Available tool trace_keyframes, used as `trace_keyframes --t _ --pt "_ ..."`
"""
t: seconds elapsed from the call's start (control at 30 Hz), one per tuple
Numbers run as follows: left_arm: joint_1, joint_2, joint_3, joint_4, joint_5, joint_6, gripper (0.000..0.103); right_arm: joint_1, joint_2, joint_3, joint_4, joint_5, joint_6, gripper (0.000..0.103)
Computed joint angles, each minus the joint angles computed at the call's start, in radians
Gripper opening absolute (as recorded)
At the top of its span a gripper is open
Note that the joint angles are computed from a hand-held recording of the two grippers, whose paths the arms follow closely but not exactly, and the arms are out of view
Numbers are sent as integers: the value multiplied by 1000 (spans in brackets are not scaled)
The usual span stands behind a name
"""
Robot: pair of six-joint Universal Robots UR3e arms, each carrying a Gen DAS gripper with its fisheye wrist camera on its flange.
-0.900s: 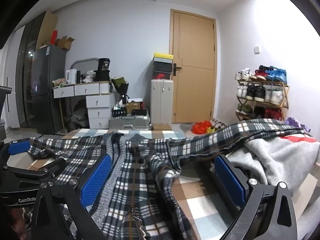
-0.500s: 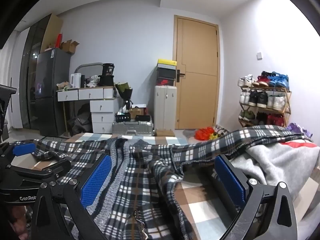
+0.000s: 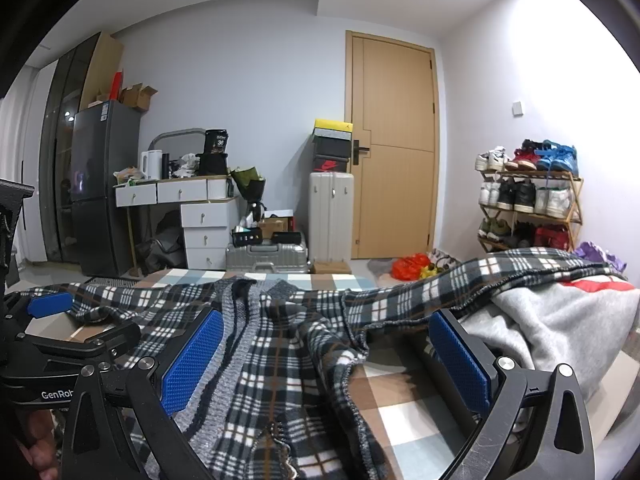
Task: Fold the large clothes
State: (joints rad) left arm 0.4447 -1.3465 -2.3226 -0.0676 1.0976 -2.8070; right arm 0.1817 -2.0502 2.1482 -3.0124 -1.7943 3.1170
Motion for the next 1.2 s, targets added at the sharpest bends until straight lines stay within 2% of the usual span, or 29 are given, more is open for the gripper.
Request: trace_keyframes --t 0.53,1.2 --pt "3 0 -6 8 0 4 102 -69 -46 11 51 76 26 103" --pt "0 1 -18 17 4 9 102 -102 -65 19 83 104 50 103"
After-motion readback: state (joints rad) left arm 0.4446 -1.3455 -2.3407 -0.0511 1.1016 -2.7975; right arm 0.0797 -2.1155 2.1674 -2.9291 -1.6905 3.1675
